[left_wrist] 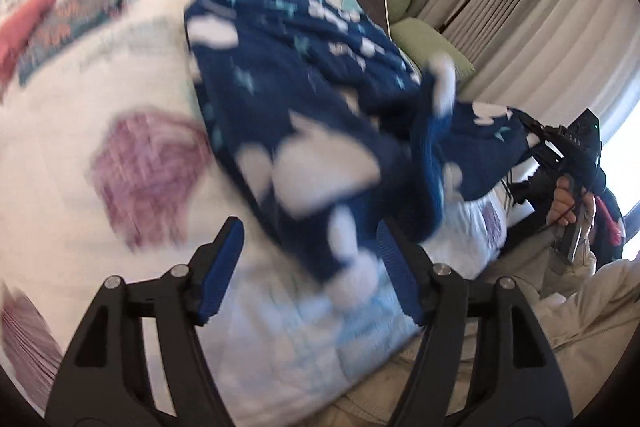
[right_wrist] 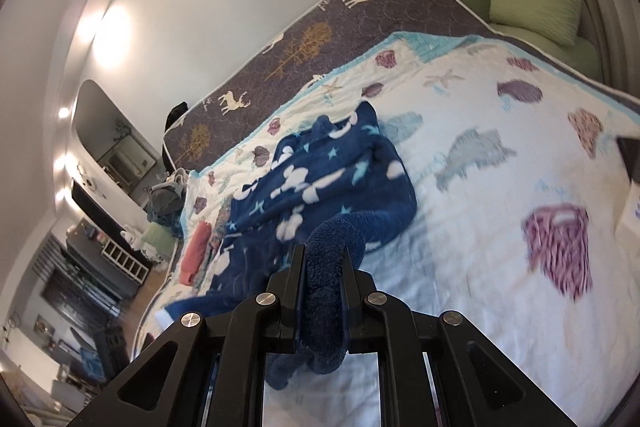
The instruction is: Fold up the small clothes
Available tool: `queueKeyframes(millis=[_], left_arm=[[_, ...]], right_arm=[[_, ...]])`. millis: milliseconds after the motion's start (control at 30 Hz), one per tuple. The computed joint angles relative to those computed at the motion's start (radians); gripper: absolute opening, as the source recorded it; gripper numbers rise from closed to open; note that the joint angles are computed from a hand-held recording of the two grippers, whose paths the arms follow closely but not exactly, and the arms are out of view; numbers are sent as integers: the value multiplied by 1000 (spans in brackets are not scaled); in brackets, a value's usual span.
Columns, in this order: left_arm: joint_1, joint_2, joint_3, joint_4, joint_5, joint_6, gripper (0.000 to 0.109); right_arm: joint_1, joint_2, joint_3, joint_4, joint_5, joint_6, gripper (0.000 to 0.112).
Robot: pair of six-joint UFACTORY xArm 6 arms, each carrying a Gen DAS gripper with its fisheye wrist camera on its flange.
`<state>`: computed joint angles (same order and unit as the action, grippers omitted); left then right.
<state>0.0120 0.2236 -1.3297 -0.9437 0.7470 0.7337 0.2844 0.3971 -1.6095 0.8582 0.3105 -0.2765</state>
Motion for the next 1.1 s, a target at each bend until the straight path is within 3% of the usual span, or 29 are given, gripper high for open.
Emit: queueKeyframes(millis=[67, 200, 233, 267, 300, 400, 567, 633, 700, 867, 933, 1000, 1100], left_arm=[[2, 6, 19, -37, 39, 2, 70], [3, -11, 60, -185, 21, 79, 67], [8, -9, 56, -224, 26, 90, 57], [5, -7, 44, -231, 18, 89, 9], [-12, -11, 36, -197, -29, 71, 6], [-48, -46, 11, -131, -145, 54, 7], [-60, -106, 3, -164, -160, 168, 8], [-49, -116, 14, -199, -126, 219, 24], [-47, -128, 49, -187, -127, 219, 59], [-58, -100, 114, 32, -215, -1, 61], [-39, -67, 108, 84, -182, -82, 61], [-27, -40, 90, 44, -127, -88, 63], [-34, -35, 95, -82, -136, 9, 68]], right_arm=[[6, -13, 24, 24, -3, -12, 13], [18, -45, 79, 93, -18, -64, 13], [21, -51, 89, 113, -21, -79, 13], [23, -55, 96, 143, -21, -101, 13], [24, -57, 100, 156, -21, -108, 13], [20, -57, 95, 200, -8, -124, 13], [21, -79, 112, 281, -16, -185, 13], [18, -86, 129, 280, -14, -181, 13], [11, -91, 152, 272, -9, -159, 14], [-2, -94, 190, 269, 16, -130, 16], [-2, -95, 199, 238, 20, -111, 19], [-1, -95, 204, 213, 31, -106, 35], [-2, -80, 194, 157, 71, -73, 59]])
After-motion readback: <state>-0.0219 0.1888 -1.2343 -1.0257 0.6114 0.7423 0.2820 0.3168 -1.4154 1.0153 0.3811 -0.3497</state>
